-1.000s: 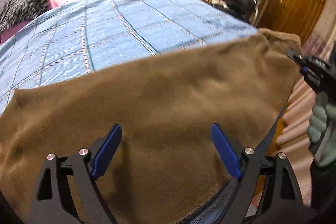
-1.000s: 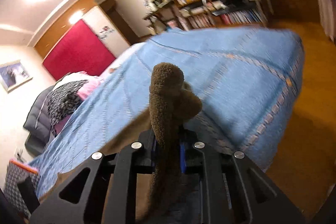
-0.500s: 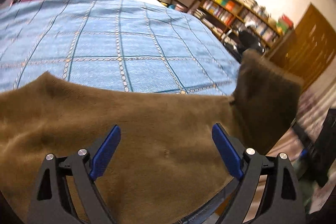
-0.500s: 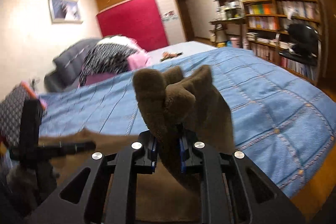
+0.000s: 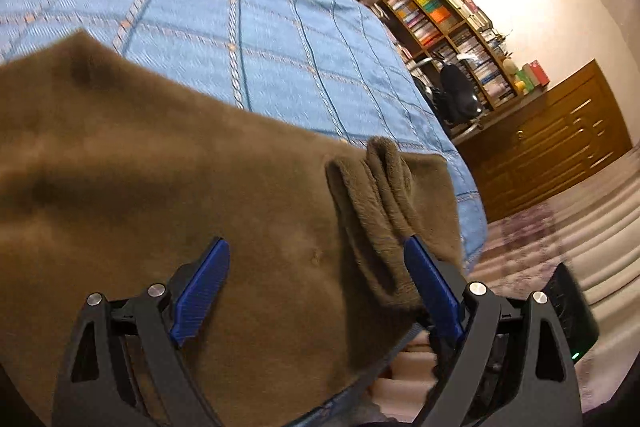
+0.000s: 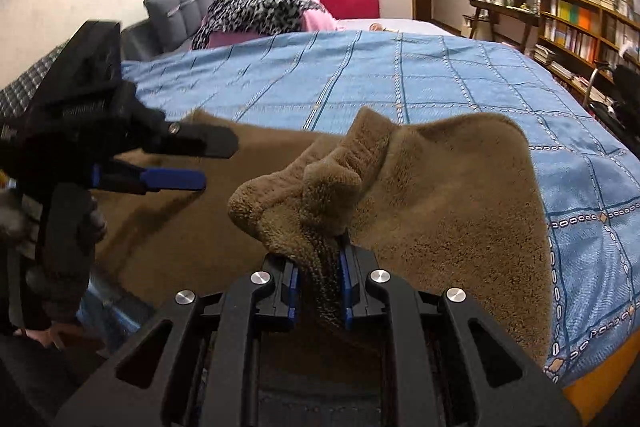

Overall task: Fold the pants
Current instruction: 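Carry the held cuff with the right gripper toward the left gripper, then grasp the cuffs with the left gripper while the right gripper releases them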

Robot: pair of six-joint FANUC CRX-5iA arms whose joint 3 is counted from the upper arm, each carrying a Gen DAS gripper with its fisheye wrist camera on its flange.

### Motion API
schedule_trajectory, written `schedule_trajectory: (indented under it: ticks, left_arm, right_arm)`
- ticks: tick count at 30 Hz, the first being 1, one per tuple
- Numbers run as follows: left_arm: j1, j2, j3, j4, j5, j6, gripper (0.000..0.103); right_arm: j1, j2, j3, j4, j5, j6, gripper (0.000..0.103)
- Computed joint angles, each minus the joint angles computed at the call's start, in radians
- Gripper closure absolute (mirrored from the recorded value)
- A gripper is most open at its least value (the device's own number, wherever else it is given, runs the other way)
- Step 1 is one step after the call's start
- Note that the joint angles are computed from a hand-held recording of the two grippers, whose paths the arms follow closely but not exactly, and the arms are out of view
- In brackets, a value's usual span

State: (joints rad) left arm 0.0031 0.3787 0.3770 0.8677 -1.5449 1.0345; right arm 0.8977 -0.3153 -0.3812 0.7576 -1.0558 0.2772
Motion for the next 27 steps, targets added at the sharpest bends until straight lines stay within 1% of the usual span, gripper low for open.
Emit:
schedule_trajectory:
  ticks: [4,6,14,15,16,17,18,19,22,24,25,26,27]
  left_arm:
    - [-0.012,0.019,0.011,0.014,-0.025,0.002,0.014]
    - [-0.022,0.022,0.017,0.012,-0.027,-0.003,0.012]
    - [-0.066,0.059,0.073,0.020,-0.076,0.014,0.012]
    - [-0.071,0.062,0.080,0.019,-0.080,0.014,0.012]
    - [-0.078,0.066,0.088,0.018,-0.086,0.012,0.012]
    - [-0.084,0.074,0.099,0.018,-0.095,0.012,0.012]
    - [-0.091,0.084,0.111,0.018,-0.107,0.015,0.012]
    - [-0.098,0.095,0.127,0.015,-0.124,0.021,0.012]
    - [-0.114,0.111,0.158,-0.011,-0.130,0.029,0.012]
    - [-0.121,0.110,0.163,-0.027,-0.127,0.031,0.012]
    - [-0.123,0.104,0.158,-0.031,-0.121,0.028,0.014]
    - [-0.126,0.097,0.149,-0.035,-0.109,0.022,0.018]
    - [-0.128,0.088,0.145,-0.046,-0.098,0.015,0.035]
  right_arm:
    - [0.010,0.001,-0.006,-0.018,0.000,0.038,0.083]
    - [0.014,-0.008,-0.016,-0.015,0.005,0.031,0.081]
    - [0.032,-0.044,-0.055,0.003,0.035,0.022,0.074]
    - [0.033,-0.046,-0.056,0.003,0.038,0.023,0.072]
    - [0.036,-0.054,-0.062,0.004,0.049,0.026,0.066]
    - [0.042,-0.070,-0.074,0.003,0.066,0.032,0.055]
    - [0.044,-0.081,-0.083,0.003,0.089,0.040,0.053]
    - [0.050,-0.084,-0.084,-0.004,0.102,0.060,0.053]
    - [0.061,-0.080,-0.083,-0.022,0.103,0.094,0.052]
    - [0.056,-0.091,-0.090,-0.037,0.114,0.093,0.052]
    - [0.053,-0.099,-0.096,-0.042,0.121,0.088,0.052]
    - [0.053,-0.109,-0.100,-0.047,0.126,0.084,0.052]
    - [0.054,-0.117,-0.103,-0.052,0.130,0.084,0.052]
